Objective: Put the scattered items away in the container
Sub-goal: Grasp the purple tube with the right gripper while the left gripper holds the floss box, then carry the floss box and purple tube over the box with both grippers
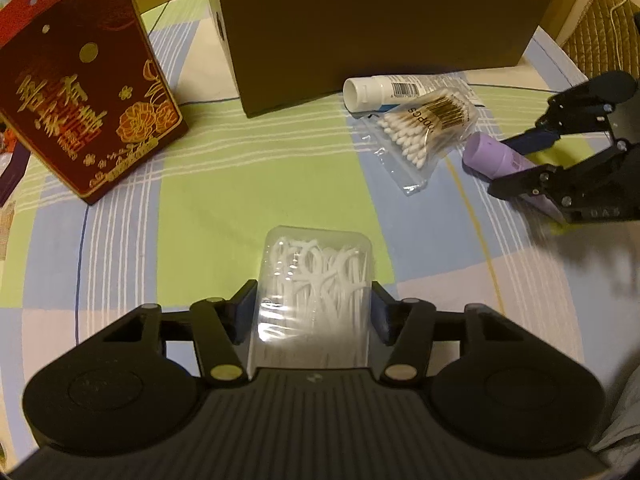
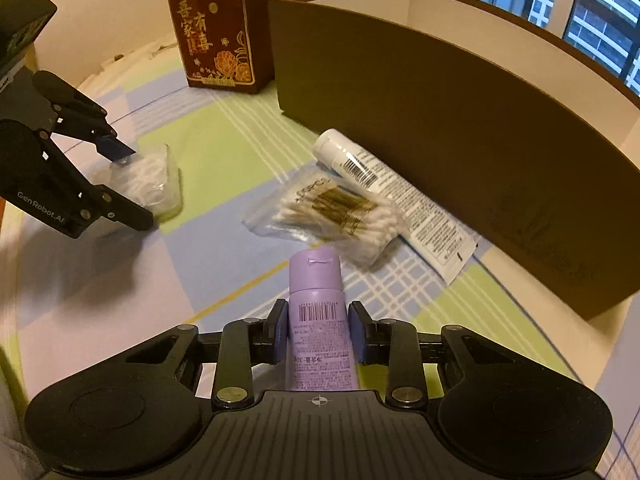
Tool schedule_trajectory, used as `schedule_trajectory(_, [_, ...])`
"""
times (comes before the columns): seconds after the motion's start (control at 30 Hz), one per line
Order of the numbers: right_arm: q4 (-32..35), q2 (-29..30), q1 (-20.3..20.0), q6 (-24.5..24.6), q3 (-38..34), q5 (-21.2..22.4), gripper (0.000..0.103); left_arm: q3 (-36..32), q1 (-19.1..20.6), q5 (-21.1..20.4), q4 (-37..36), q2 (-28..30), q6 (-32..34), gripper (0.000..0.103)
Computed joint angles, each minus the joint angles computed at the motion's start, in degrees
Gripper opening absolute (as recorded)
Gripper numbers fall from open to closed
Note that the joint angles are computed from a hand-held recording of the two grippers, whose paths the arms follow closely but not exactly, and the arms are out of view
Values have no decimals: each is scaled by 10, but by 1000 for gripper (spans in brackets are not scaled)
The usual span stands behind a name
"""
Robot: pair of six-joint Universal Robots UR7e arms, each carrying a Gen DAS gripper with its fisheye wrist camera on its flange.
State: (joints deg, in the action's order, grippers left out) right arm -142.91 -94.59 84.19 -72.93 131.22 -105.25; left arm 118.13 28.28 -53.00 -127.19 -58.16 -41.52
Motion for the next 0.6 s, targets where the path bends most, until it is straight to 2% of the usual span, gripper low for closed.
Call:
schedule_trajectory(0.27, [90,-32,-7,104,-37,7,34,-14,-10,-9,23,2,-3,52])
schedule_trajectory(0.43, [143,-53,-11,137,-65,22,34,-31,-19,0,18,1,24,52])
schedule_trajectory(0.6, [157,-76,-11,147,-81,51,34,-51,-27,17,-4,3,58,52])
